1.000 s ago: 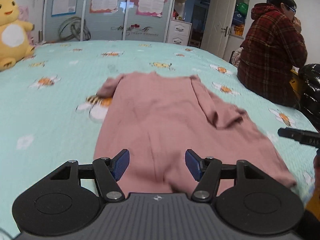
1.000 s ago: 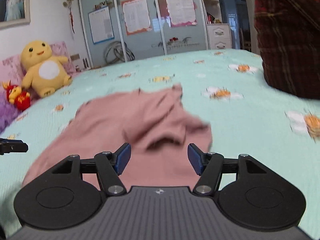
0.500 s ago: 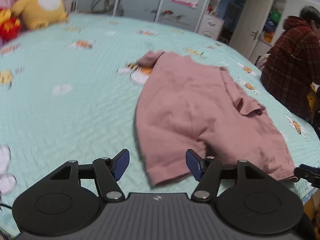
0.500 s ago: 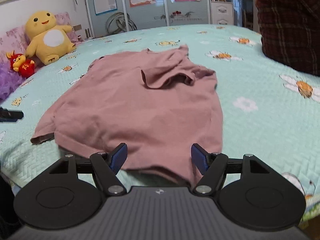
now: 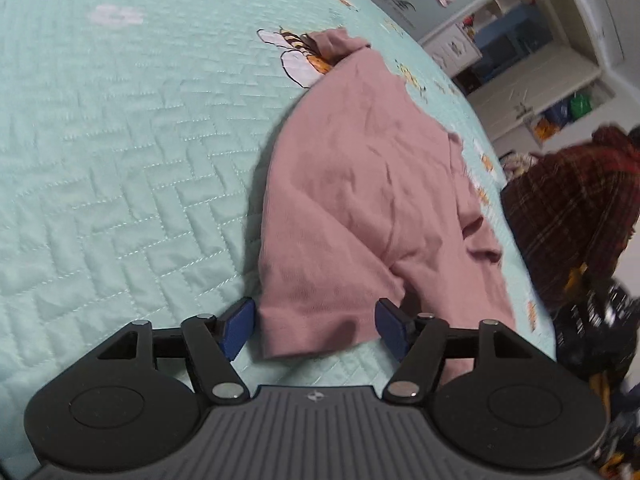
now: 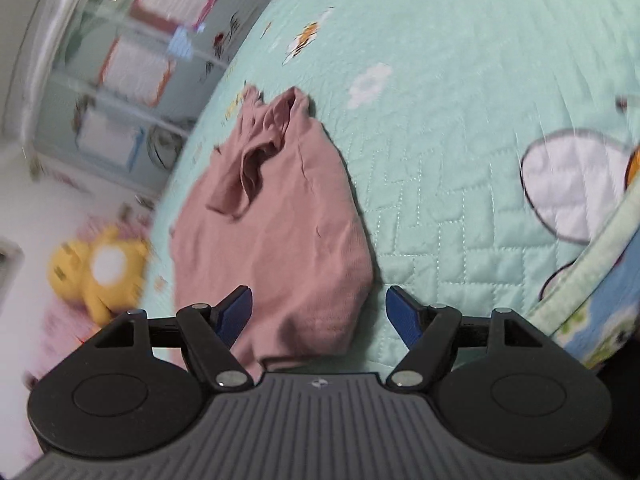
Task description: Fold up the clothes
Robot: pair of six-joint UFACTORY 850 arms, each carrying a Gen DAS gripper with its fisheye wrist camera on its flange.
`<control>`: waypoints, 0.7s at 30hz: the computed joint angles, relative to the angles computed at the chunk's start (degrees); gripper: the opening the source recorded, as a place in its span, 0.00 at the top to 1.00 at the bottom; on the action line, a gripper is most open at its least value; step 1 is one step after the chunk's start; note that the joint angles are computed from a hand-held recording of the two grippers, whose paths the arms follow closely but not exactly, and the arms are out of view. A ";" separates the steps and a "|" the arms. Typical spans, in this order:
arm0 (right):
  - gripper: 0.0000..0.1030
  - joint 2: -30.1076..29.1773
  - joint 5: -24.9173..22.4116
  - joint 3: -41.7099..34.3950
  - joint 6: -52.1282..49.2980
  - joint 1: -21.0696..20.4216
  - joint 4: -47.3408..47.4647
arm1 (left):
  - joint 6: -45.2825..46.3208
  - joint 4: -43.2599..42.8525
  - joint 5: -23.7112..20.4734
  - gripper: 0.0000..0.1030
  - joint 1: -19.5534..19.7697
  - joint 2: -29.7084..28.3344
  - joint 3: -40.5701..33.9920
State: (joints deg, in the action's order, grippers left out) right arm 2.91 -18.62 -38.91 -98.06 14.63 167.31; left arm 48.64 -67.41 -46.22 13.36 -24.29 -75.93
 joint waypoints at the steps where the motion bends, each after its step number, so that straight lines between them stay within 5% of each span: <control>1: 0.31 -0.47 -2.12 0.29 3.44 -0.44 -2.26 | -0.45 -1.11 -0.88 0.29 0.13 -0.43 -0.16; 4: 0.51 -2.43 -5.05 -0.10 7.81 -0.92 -5.11 | -1.75 -4.48 -4.59 0.31 0.43 -1.81 -0.56; 7: 0.81 -4.02 -4.99 -0.76 12.01 -1.22 -8.16 | -2.89 -7.19 -7.46 0.55 0.53 -2.89 -0.79; 8: 0.84 -4.30 -5.81 -0.68 13.36 -1.32 -8.96 | -2.76 -7.13 -7.08 0.72 0.27 -2.71 -0.63; 10: 0.91 -4.43 -5.69 -0.97 13.62 -1.24 -9.71 | -1.94 -7.74 -5.85 0.87 0.09 -1.81 0.00; 21: 0.96 8.57 2.00 -0.30 -5.13 -1.93 -5.49 | 11.53 -6.51 -7.14 0.94 7.74 9.79 0.62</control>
State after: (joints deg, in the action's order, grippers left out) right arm 11.49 -16.62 -39.20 -103.18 12.70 161.82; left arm 60.17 -73.93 -53.35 21.11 -14.50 -75.31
